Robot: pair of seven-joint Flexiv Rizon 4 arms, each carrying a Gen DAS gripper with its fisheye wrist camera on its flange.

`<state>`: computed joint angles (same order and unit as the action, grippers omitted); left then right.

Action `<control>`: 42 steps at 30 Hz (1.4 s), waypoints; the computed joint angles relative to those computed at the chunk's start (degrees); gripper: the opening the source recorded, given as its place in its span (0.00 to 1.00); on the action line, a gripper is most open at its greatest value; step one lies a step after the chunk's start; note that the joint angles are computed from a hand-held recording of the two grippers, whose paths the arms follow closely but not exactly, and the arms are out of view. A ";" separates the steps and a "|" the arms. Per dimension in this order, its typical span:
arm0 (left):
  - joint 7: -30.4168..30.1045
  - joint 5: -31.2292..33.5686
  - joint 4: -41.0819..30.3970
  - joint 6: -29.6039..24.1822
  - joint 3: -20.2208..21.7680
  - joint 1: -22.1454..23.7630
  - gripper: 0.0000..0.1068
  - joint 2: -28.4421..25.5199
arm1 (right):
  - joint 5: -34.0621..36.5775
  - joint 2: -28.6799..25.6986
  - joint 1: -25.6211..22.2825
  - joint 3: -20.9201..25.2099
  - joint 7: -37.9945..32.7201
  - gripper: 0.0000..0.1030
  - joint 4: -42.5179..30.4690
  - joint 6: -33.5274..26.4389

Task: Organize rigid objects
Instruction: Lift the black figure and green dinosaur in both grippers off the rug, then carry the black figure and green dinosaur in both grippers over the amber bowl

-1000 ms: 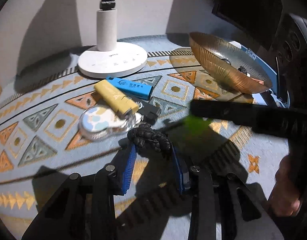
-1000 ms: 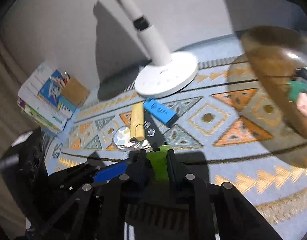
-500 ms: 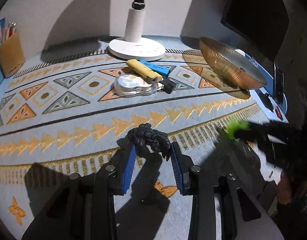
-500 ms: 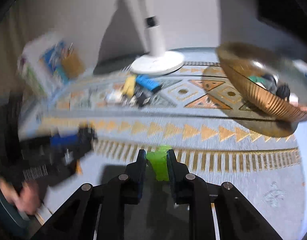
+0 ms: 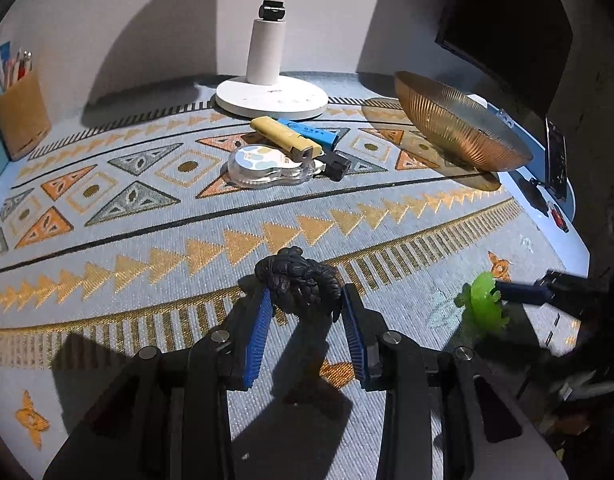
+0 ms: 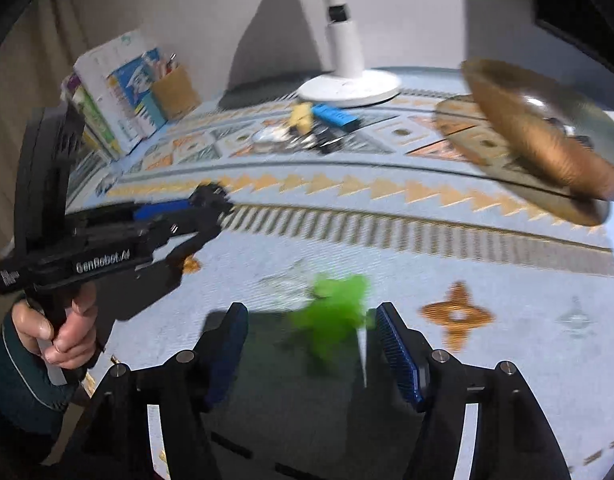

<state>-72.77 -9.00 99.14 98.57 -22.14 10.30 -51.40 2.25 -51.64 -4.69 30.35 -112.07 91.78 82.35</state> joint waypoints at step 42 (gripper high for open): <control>4.00 -3.66 -13.40 -7.63 5.28 -10.62 0.27 2.45 | -16.97 6.32 2.01 -14.56 29.67 0.35 5.78 21.41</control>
<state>-68.77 -12.66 85.74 90.94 -16.87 -0.32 -48.96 -14.72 -45.32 -2.68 15.79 -82.39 97.56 103.76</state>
